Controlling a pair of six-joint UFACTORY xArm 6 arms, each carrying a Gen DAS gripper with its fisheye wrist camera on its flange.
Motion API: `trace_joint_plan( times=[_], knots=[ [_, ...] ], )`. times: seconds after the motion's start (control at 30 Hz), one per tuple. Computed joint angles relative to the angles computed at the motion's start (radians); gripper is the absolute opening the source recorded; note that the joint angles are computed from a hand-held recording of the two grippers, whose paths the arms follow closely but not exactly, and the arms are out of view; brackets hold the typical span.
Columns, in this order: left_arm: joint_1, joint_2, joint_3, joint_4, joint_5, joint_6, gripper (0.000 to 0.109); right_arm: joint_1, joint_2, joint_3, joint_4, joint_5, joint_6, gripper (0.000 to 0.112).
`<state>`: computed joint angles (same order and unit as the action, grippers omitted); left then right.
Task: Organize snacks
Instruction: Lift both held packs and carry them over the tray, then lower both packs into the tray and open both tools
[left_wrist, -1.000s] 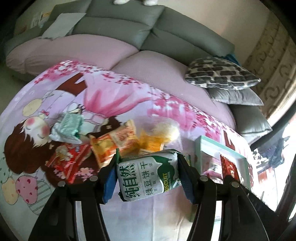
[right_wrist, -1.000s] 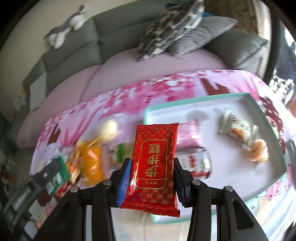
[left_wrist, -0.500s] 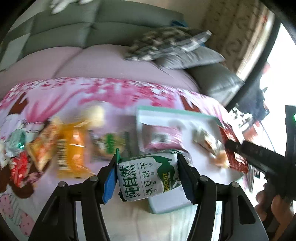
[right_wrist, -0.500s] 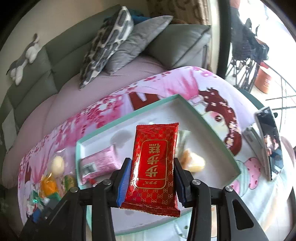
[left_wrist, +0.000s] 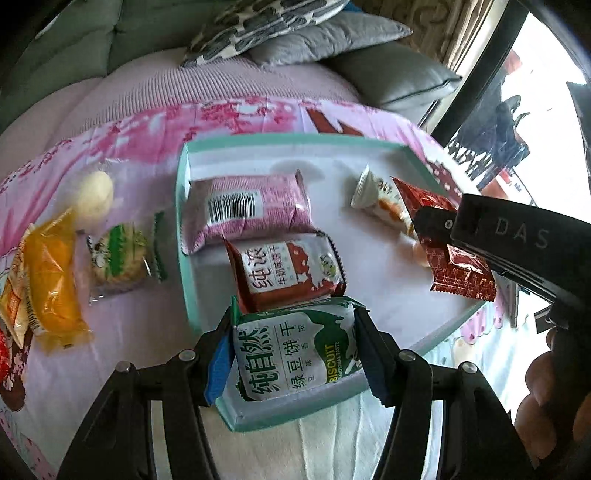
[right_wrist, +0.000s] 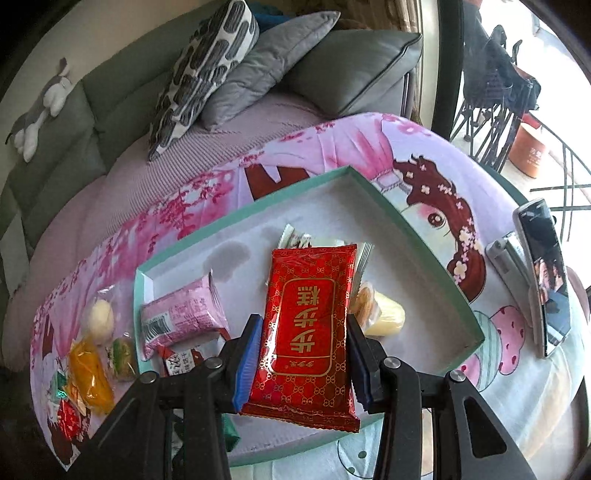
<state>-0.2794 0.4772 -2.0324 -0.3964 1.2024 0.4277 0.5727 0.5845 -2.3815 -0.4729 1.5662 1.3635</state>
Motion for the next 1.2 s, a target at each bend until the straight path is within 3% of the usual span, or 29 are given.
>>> trace_joint_plan(
  times=[0.37, 0.7, 0.83, 1.2],
  knots=[
    [-0.008, 0.098, -0.114, 0.017, 0.043, -0.050, 0.062, -0.036, 0.032, 0.030, 0.120, -0.032, -0.039, 0.046],
    [-0.020, 0.093, -0.095, 0.036, 0.005, -0.028, 0.063, -0.043, 0.030, 0.043, 0.138, -0.008, -0.022, 0.047],
    [-0.026, 0.104, -0.113, 0.043, 0.024, -0.015, 0.081, -0.043, 0.029, 0.042, 0.139, 0.003, -0.018, 0.057],
    [-0.024, 0.058, -0.078, -0.004, -0.030, 0.020, 0.090, -0.017, 0.015, 0.000, 0.059, 0.031, 0.011, 0.062]
  ],
)
